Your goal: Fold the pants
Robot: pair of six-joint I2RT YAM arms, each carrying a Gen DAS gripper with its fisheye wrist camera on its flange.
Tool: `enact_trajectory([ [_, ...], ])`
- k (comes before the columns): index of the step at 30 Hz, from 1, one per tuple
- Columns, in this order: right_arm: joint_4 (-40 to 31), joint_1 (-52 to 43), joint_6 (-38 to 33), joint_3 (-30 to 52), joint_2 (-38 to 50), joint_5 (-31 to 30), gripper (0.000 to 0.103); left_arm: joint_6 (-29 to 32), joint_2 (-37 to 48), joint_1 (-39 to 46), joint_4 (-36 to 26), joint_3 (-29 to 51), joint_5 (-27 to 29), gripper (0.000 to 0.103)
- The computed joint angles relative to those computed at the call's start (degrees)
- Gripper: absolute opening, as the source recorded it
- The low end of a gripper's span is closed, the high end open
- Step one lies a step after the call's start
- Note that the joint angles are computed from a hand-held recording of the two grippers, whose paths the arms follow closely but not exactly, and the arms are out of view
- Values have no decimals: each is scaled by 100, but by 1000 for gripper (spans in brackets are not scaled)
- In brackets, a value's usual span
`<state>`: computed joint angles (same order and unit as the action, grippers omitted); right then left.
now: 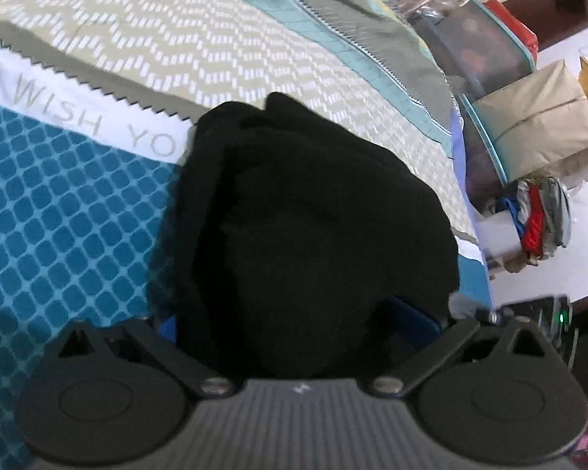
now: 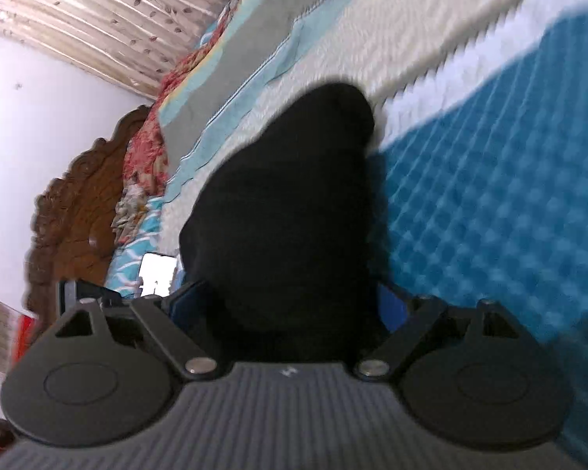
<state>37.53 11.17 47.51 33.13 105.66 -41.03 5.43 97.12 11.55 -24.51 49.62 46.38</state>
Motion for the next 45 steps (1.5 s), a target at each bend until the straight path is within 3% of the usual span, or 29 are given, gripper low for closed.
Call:
enact_trajectory([
  [1,-296,-59,-2,52,-218,-198,63,-11,-90,-46,30,-31,-78,67],
  [2,-440,22,11,232,-207,-247,55,-25,-162,-83,-51,27,-173,61],
  [4,-1284,206,-676,590,-632,2,50,-11,-248,-17,-300,293,-59,46],
  [6,-1751,339,-1227,1030,-834,180,48,-107,-387,48,-292,589,41,46],
  [9,-1506,368,-1315,1821,-417,283,48,-396,-340,28,151,1199,13,46],
  [14,-1753,438,-1519,3967,988,598,48,-746,686,-333,720,2719,-822,46],
  [18,-2538,466,-1626,5821,2319,834,48,-932,2058,-604,485,4264,-1450,46],
  [21,-2979,347,-1603,6629,3046,838,47,-916,2863,-727,244,5065,-1753,46],
  [25,-3676,340,-1695,7197,3493,1024,47,-787,3395,-807,245,5279,-2137,51],
  [27,-3547,328,-1430,7004,3426,1069,51,-853,3295,-840,611,4966,-2274,59],
  [28,-3539,324,-1323,6868,3312,1139,59,-945,3194,-859,721,4810,-2353,60],
  [31,-3806,482,-1386,6328,2723,2029,75,-1073,2853,-914,684,4508,-2640,62],
  [38,-3876,1015,-1105,3807,497,3826,85,-1070,798,-1355,970,2333,-4323,73],
  [42,-3892,1586,-913,2362,-860,4380,93,-1065,-411,-1656,802,1169,-4797,80],
  [45,-4283,2123,-678,1886,-1443,4815,98,-994,-1335,-1953,563,380,-5124,83],
])
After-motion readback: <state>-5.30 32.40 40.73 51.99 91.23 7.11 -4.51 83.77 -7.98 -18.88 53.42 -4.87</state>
